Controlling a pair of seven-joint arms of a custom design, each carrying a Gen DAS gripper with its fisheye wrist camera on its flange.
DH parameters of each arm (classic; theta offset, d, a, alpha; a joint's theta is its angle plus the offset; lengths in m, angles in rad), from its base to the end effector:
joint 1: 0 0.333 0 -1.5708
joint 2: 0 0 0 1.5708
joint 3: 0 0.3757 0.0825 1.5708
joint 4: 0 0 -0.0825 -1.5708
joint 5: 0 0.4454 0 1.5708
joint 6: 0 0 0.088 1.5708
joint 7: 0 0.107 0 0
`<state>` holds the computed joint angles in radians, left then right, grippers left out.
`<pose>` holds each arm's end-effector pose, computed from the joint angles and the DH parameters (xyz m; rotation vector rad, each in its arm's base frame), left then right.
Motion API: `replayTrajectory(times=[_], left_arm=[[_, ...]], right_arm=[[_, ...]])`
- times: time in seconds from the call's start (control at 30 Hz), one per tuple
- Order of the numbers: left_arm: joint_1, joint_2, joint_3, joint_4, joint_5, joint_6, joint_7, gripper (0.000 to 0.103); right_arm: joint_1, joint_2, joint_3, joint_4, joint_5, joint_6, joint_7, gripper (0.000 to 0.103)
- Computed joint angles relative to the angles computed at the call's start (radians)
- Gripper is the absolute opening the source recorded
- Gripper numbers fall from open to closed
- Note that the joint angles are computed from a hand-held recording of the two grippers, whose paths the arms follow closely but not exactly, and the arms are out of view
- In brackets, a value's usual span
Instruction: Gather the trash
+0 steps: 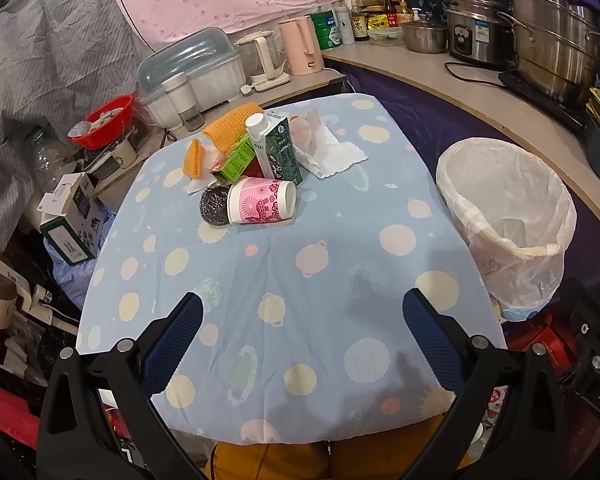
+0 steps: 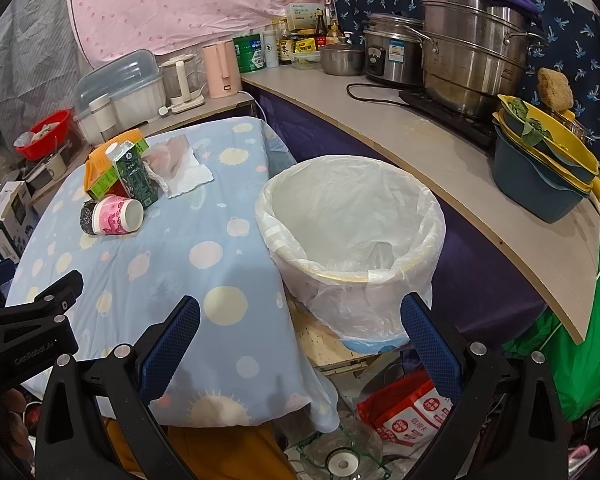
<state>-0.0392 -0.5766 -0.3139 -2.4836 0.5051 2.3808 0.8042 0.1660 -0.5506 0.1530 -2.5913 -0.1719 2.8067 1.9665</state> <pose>0.4143 -0.1654 0.5576 -1.8384 1.6179 -0.3319 0.4197 0.1549 0.5478 -1.8061 1.6789 -0.6405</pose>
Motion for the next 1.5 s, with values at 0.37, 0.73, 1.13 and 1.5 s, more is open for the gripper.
replayTrajectory(times=[0.37,0.73,1.13,1.5], left_arm=[[-0.002,0.018,0.017,0.013,-0.022,-0.006,0.019,0.096],[0.041,0.039,0.046,-0.003,-0.019,0.085,0.015,0.096],[0.151,0.117,0.116,0.018,-0.025,0.14,0.026,0.096],[0.236,0.207,0.198,0.038,-0.066,0.203,0.086,0.096]], right_arm=[[-0.032,0.02,0.026,0.004,-0.052,0.06,0.038,0.096],[-0.019,0.124,0.038,0.11,-0.085,-0.027,0.042,0.096],[0.04,0.34,0.043,0.288,-0.132,0.084,0.1,0.096],[0.198,0.606,-0.006,0.557,-0.004,0.114,-0.051,0.096]])
